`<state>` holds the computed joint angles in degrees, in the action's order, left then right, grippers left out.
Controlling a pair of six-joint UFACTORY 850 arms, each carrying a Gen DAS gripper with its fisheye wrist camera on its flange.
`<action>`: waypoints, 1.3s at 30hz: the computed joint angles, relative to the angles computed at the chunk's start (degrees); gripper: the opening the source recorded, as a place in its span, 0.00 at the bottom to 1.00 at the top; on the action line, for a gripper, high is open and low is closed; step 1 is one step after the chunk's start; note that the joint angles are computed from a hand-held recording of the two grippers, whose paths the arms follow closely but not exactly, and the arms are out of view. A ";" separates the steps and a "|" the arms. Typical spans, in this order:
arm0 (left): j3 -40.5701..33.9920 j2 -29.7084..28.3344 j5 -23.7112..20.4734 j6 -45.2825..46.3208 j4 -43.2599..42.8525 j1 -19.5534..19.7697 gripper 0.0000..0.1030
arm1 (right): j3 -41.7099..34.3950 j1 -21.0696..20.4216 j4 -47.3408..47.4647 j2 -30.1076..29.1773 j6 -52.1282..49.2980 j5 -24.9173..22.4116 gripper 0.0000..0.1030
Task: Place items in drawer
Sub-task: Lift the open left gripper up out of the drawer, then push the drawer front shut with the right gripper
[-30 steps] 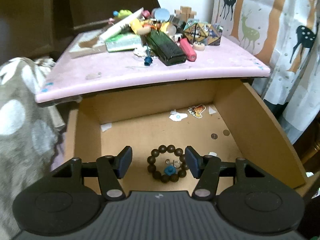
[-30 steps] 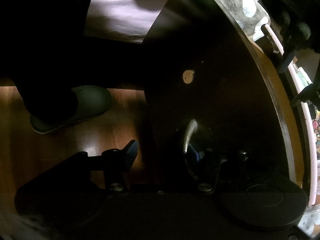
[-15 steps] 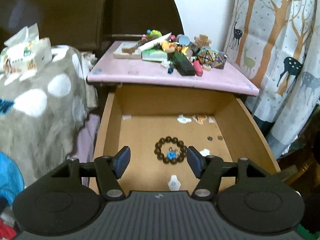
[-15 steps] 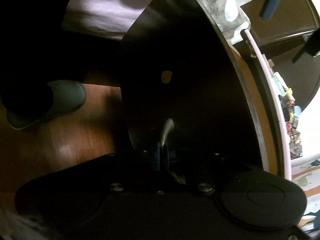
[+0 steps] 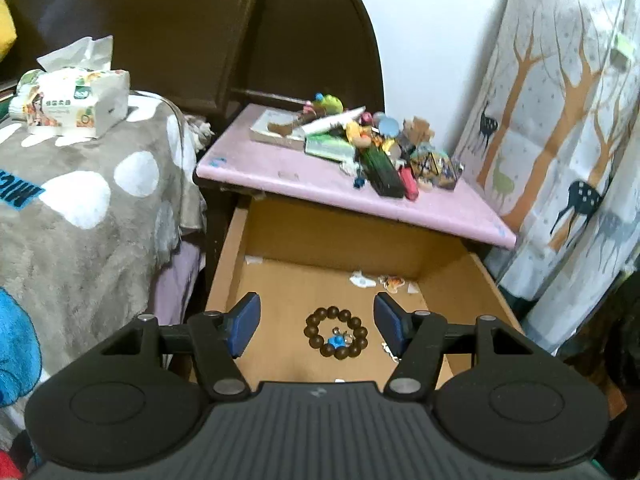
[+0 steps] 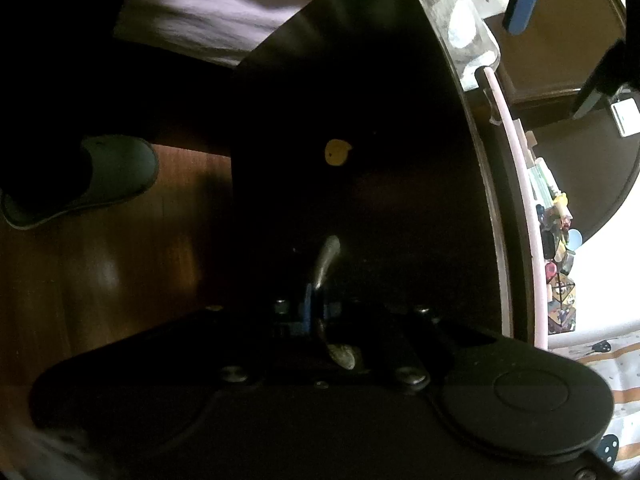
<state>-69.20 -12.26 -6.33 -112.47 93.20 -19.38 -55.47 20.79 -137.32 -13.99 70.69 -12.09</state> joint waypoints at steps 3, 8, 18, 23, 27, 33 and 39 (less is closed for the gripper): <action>0.22 0.24 -0.41 -6.61 7.54 -0.02 0.68 | -1.35 0.04 2.69 -1.17 -1.99 -0.38 0.00; -0.13 -0.09 -1.09 -6.02 8.57 -0.22 0.70 | -5.42 0.12 8.11 -4.80 -6.34 -1.90 0.00; -0.97 -1.03 -4.06 1.74 2.52 -0.57 0.78 | -10.61 -0.93 1.04 -9.88 -1.35 -3.57 0.00; -1.82 -1.87 -4.23 10.65 -6.61 -0.26 0.78 | -14.73 -1.15 5.45 -12.90 -4.79 -3.95 0.00; -2.43 -2.45 -3.73 14.37 -10.29 -0.05 0.78 | -16.92 -1.61 4.15 -14.66 -4.03 -4.46 0.00; -3.42 -3.43 -3.17 22.00 -18.37 0.33 0.78 | -21.24 -1.72 8.51 -18.17 -8.30 -5.28 0.00; -4.57 -4.39 -3.16 29.79 -26.55 0.58 0.78 | -24.52 -2.28 7.09 -20.87 -8.58 -5.30 0.00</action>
